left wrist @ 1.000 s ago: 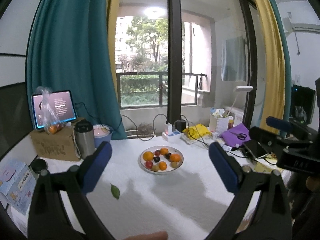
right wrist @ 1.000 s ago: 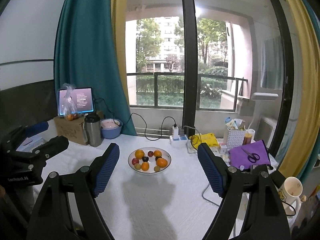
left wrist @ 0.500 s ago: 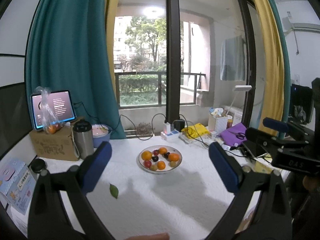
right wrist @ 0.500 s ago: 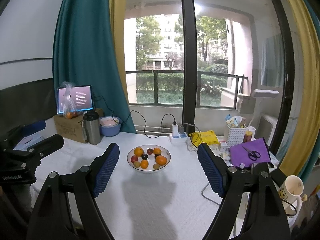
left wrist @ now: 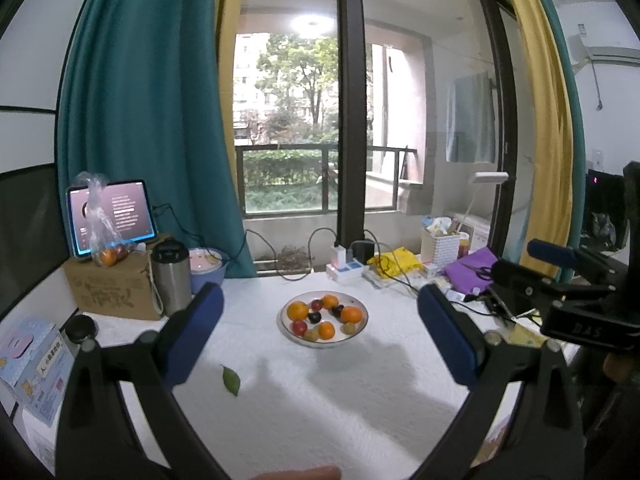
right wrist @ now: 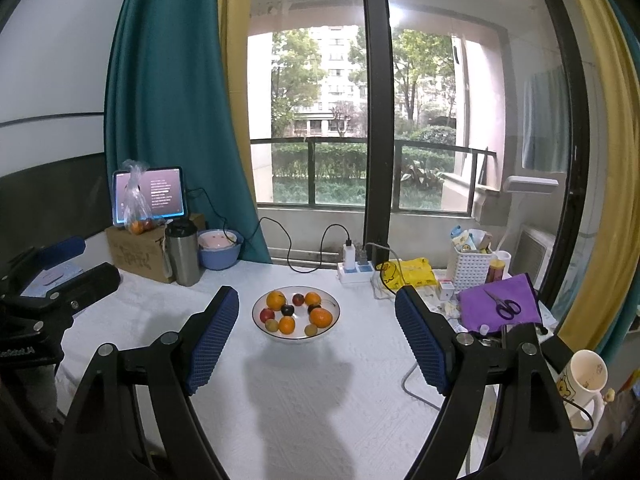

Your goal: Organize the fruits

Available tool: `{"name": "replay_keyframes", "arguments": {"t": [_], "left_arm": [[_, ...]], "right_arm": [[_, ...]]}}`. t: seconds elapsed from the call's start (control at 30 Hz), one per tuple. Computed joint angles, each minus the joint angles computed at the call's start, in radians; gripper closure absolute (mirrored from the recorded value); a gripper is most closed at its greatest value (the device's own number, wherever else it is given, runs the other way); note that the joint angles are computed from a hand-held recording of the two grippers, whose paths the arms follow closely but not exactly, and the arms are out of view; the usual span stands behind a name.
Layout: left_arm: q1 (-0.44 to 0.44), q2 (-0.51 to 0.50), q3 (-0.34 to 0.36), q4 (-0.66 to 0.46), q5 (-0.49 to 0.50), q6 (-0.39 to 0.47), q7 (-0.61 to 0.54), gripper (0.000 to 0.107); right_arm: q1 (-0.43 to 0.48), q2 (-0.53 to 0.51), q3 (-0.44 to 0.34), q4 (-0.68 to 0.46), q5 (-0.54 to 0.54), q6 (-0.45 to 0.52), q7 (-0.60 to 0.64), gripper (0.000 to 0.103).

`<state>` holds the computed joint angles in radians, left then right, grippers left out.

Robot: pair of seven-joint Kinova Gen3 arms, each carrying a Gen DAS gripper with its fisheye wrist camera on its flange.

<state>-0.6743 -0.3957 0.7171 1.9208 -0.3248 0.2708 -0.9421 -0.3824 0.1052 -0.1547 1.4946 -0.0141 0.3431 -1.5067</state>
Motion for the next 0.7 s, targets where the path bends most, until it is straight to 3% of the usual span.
{"name": "replay_keyframes", "arguments": {"t": [0.37,0.7], "left_arm": [[0.035,0.004,-0.033,-0.002,0.002,0.003,-0.016,0.009],[0.027,0.014,-0.016,-0.004,-0.007,0.005,-0.005,0.009]], "right_arm": [[0.007,0.003,-0.001,-0.004,-0.016,0.007,0.02,0.02],[0.016,0.007,-0.005,-0.006,-0.034,0.011,0.041,0.02]]}}
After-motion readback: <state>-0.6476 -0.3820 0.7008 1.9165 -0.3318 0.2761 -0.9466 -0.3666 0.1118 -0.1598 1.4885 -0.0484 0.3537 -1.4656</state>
